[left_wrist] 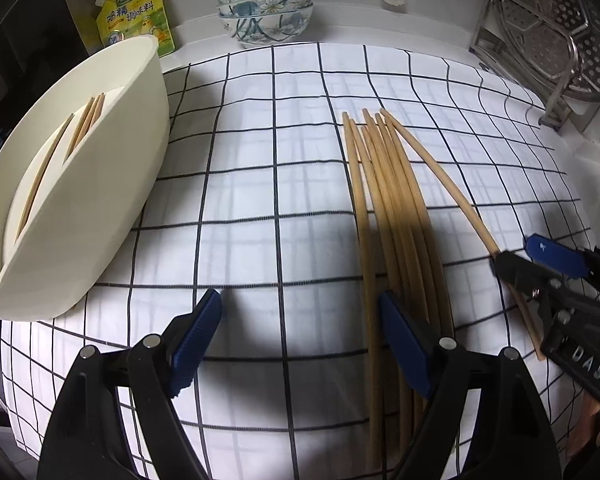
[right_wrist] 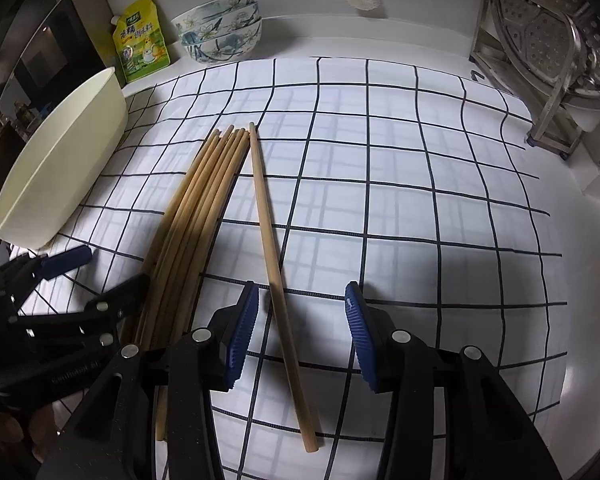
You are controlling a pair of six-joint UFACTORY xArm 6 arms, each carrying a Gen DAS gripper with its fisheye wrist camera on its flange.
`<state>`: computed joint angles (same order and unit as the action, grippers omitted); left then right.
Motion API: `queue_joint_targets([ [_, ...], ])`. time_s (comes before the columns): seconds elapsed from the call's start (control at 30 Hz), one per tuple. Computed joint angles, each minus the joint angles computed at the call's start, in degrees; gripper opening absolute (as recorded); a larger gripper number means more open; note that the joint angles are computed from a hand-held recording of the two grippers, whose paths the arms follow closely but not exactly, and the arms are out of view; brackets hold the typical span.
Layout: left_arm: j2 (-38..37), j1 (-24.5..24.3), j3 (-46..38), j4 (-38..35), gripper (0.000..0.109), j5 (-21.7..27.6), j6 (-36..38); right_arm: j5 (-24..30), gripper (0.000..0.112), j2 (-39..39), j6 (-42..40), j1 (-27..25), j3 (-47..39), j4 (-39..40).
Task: Organize utensils
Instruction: 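Close the right tool on the separated chopstick while the left tool grasps another, then carry the held chopsticks with both tools over the white basin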
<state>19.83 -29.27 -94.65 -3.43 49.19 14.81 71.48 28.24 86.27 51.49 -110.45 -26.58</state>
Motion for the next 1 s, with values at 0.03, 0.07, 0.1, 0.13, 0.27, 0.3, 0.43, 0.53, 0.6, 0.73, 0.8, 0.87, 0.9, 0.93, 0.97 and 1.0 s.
queue_joint_targets([
  [0.03,0.2,-0.1,-0.2,0.2,0.077,-0.2,-0.2,0.6,0.043,0.5,-0.6,0.0,-0.7,0.0],
  [0.07,0.4,-0.2,-0.3,0.2,0.074,-0.4,-0.5,2.4,0.043,1.7,-1.4,0.0,-2.6,-0.1],
  [0.1,0.6,-0.4,-0.7,0.1,0.068,-0.6,-0.6,3.6,0.043,2.6,-2.1,0.0,-4.0,0.0],
  [0.13,0.8,-0.6,-1.0,0.1,0.060,-0.5,-0.7,4.0,0.043,3.0,-2.7,0.0,-4.5,0.0],
  [0.27,1.2,-1.4,-1.8,-0.2,0.039,-0.2,-0.1,5.5,0.042,5.2,-5.5,0.2,-7.7,-0.8],
  [0.3,1.4,-1.5,-2.3,-0.8,0.031,0.3,0.3,5.5,0.038,5.6,-5.9,0.2,-8.1,-1.1],
  [0.43,1.8,-1.9,-3.0,-1.1,0.008,0.9,0.7,4.8,0.012,6.2,-7.1,0.2,-9.0,-1.2],
  [0.53,2.5,-1.5,-4.4,-3.0,0.007,2.6,1.5,2.3,0.007,4.6,-6.0,-0.1,-6.3,-1.0],
  [0.6,3.3,-1.0,-6.1,-4.3,0.007,4.7,1.9,-0.5,0.007,2.6,-4.1,-0.4,-3.1,-0.6],
  [0.73,4.0,-0.3,-8.7,-6.5,0.007,8.2,2.8,-2.6,0.007,0.2,-1.0,-0.4,-0.4,-0.7],
  [0.8,4.1,0.1,-10.2,-7.5,0.007,10.2,3.1,-2.4,0.007,-0.2,-0.1,-0.2,-0.8,-1.4],
  [0.87,3.8,0.6,-11.4,-8.7,0.007,11.8,3.6,-1.8,0.007,-0.5,0.7,-0.1,-1.7,-2.2],
  [0.9,3.5,0.8,-11.8,-9.2,0.007,12.0,4.0,-1.2,0.007,-0.3,0.8,0.0,-2.4,-2.4],
  [0.93,3.0,1.1,-12.1,-9.6,0.007,12.0,4.5,-0.5,0.007,0.3,0.7,0.0,-3.9,-2.7],
  [0.97,2.6,1.4,-12.4,-10.0,0.007,11.9,4.7,-0.2,0.007,0.8,0.6,0.0,-5.3,-2.9],
  [1.0,2.5,1.7,-13.1,-10.4,0.007,12.1,4.9,0.2,0.007,1.7,0.3,-0.1,-7.4,-3.4],
])
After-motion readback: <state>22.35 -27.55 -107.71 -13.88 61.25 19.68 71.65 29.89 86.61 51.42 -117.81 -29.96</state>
